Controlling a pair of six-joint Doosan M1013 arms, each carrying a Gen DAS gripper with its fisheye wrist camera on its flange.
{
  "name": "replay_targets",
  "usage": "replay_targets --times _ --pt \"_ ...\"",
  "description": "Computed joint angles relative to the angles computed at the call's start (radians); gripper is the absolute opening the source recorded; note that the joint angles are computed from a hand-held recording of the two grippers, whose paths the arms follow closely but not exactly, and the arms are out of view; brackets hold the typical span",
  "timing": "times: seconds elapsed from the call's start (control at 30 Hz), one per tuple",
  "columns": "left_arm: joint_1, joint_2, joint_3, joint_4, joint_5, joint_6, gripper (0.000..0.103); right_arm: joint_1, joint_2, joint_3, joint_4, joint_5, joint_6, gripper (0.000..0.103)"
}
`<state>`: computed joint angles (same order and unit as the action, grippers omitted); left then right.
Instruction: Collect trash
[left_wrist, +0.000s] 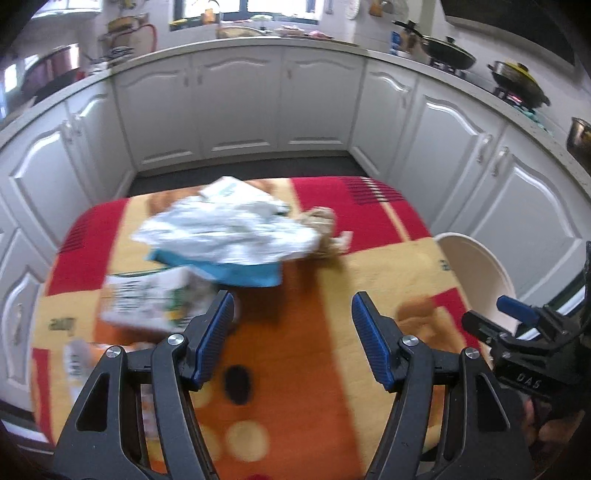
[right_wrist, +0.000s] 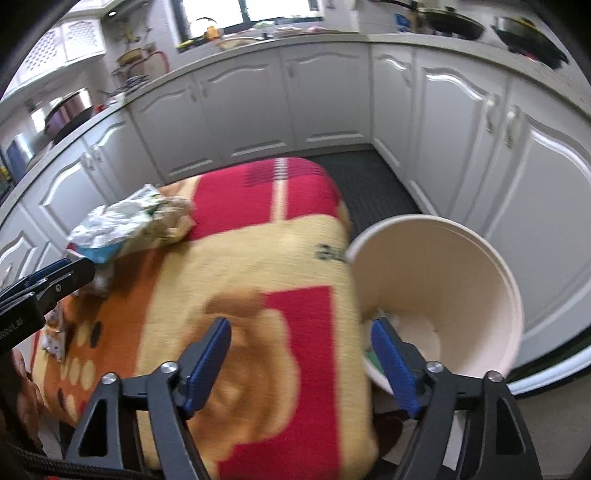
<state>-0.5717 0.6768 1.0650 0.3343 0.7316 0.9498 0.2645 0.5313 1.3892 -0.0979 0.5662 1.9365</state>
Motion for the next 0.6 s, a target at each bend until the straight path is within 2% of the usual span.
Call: replay_targets --times 0.1,0.2,0.27,0.43,0.53,0.6 --pt "0.017 -0.021 0.029 0.038 -0.003 -0.048 0.065 0.015 0.013 -0.022 0.028 -0.004 -0.041 0.078" --pt "0.037 -0.017 0.018 0.066 0.017 -0.083 0.065 0.024 0.033 -0.053 0.063 0.015 -0.073 0.078" --pt "0.05 -0.006 -0.001 0.058 0.018 -0.087 0.065 0.03 0.044 -0.07 0.088 0.021 -0.094 0.078" --pt "0.083 0.055 -0.09 0.027 0.073 -0.076 0.065 0.037 0.068 -0.111 0.098 0.049 -0.104 0.078" --pt "0.101 0.082 -0.127 -0.092 0.127 0.052 0.065 0.04 0.078 -0.13 0.09 0.061 -0.106 0.078" --pt "0.104 0.071 -0.101 -0.139 0.12 0.127 0.065 0.041 0.084 -0.14 0.09 0.065 -0.111 0.078"
